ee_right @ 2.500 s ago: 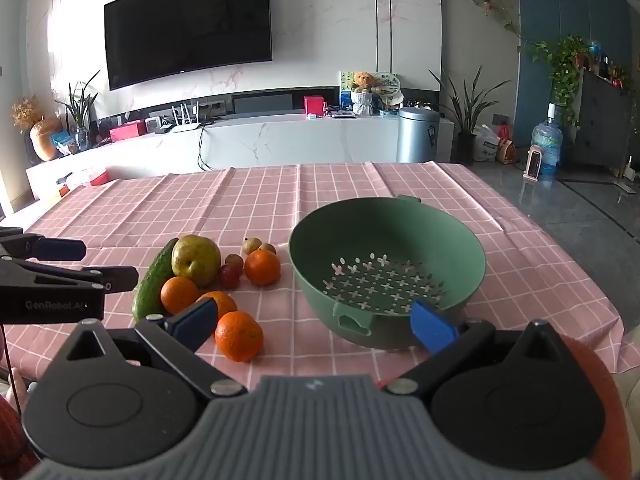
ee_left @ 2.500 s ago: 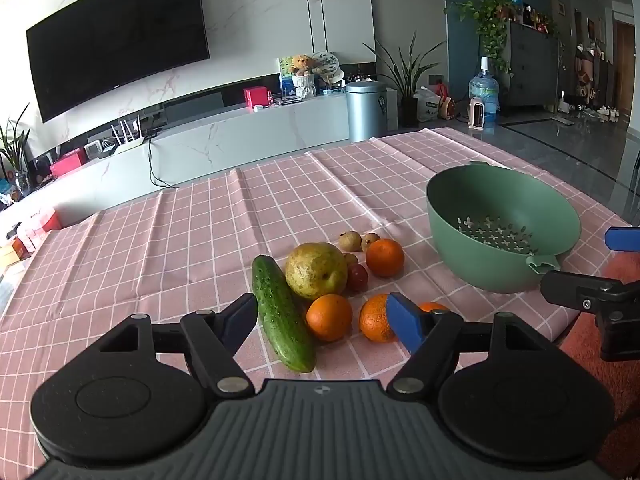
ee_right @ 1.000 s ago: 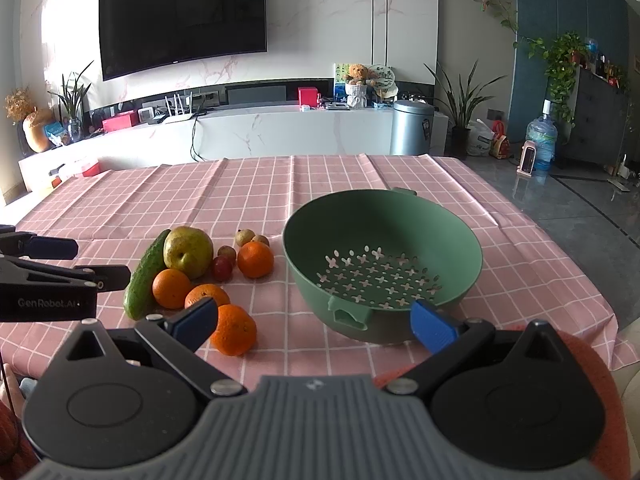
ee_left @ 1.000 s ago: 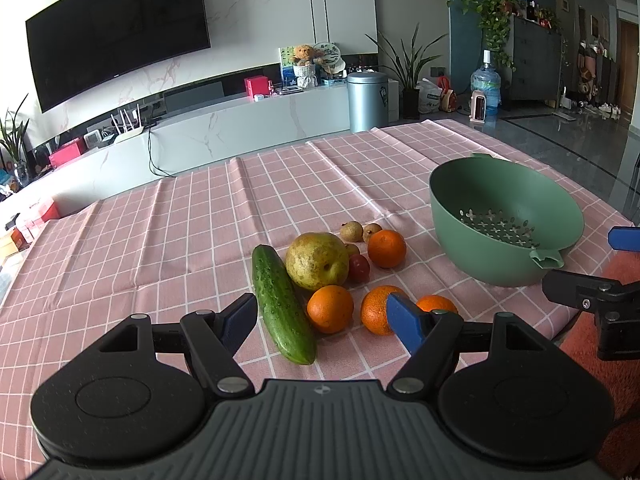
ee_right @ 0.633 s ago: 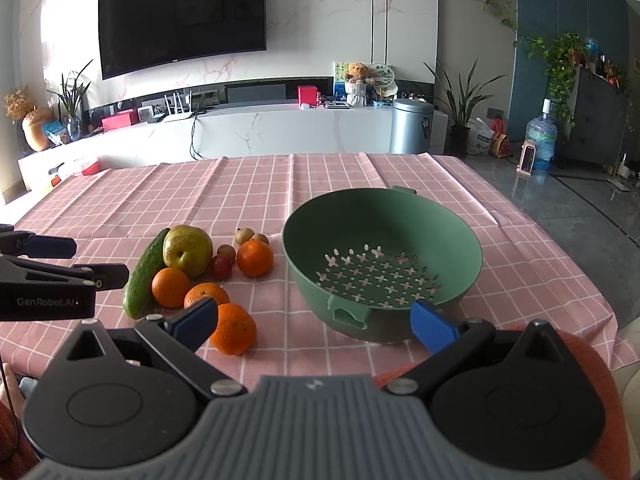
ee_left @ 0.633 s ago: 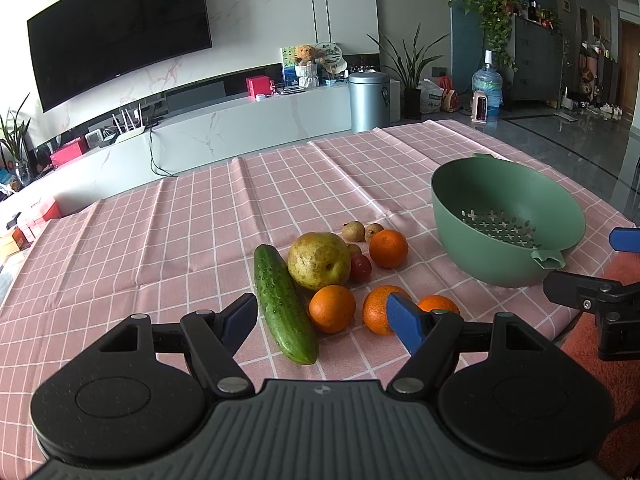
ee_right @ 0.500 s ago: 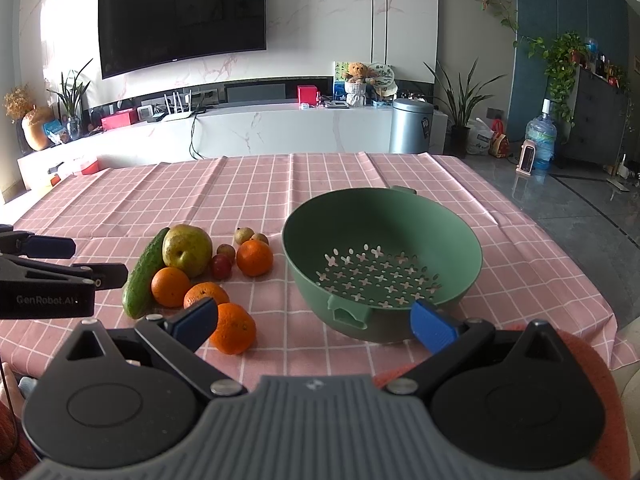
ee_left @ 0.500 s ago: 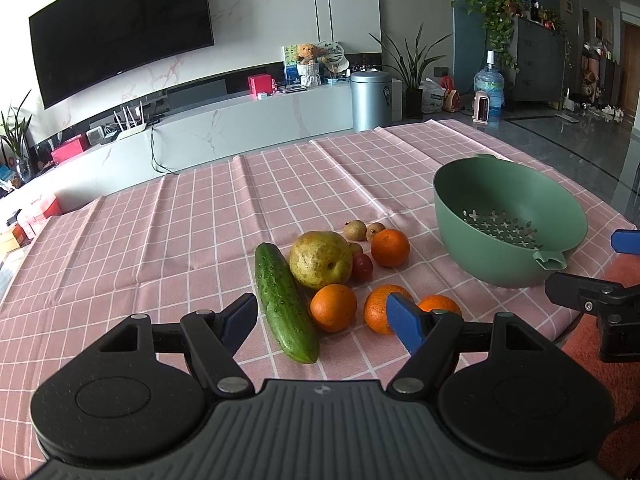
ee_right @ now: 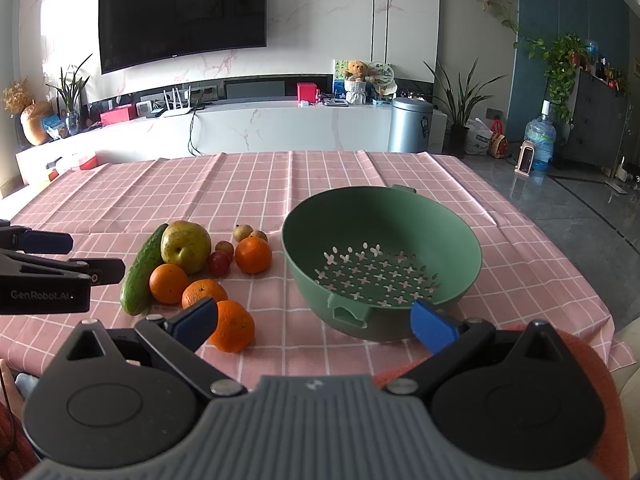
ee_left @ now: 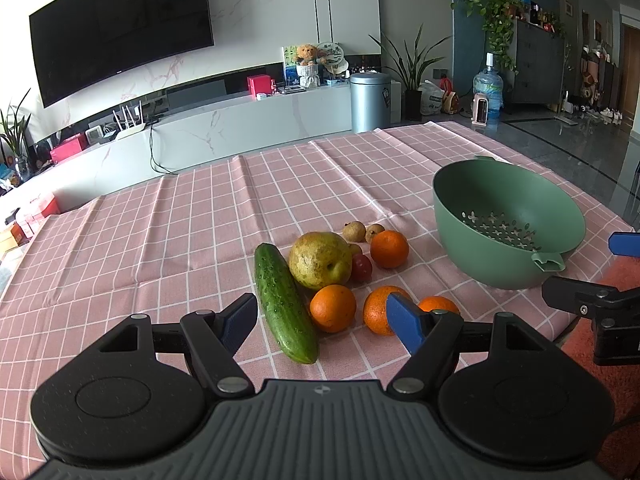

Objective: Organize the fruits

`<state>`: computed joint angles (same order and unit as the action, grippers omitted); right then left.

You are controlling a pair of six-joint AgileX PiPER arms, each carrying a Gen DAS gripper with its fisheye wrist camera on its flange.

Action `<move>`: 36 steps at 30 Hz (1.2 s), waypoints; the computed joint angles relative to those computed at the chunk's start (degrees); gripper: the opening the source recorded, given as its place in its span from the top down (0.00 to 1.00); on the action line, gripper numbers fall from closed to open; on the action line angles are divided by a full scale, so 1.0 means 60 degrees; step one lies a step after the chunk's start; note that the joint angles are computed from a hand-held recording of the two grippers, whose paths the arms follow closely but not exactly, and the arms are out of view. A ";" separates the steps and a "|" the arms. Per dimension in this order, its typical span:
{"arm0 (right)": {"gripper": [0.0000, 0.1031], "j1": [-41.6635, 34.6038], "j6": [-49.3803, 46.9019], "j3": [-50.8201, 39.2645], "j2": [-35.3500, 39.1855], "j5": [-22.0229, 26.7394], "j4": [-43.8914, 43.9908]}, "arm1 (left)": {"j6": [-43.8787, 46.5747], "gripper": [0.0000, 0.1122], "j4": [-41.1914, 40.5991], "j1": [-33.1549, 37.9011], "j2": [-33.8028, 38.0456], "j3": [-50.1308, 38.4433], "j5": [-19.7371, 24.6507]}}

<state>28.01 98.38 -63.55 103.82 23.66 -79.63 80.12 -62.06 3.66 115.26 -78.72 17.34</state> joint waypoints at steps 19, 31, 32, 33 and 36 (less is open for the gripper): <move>0.13 -0.0153 -0.3366 -0.1001 0.0551 -0.0523 0.3237 | -0.3804 0.30 0.3359 0.0130 0.0670 -0.1391 0.1323; 0.49 -0.0683 -0.9748 -0.3517 0.2278 -0.0280 0.9986 | -0.7985 0.55 0.6076 0.0275 0.2581 -0.4818 0.3652; 0.50 -0.0746 -1.0178 -0.3696 0.2412 -0.0220 1.0484 | -0.8236 0.55 0.6179 0.0290 0.2772 -0.5124 0.3863; 0.50 -0.0798 -1.0494 -0.3851 0.2547 -0.0195 1.0880 | -0.8410 0.55 0.6279 0.0300 0.2920 -0.5341 0.4013; 0.50 -0.0883 -1.1022 -0.4273 0.2892 -0.0007 1.1564 | -0.8846 0.55 0.6659 0.0260 0.3324 -0.5883 0.4344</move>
<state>22.71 32.24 -89.18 121.17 23.62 -10.25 27.05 -22.10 5.22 135.20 -114.02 43.41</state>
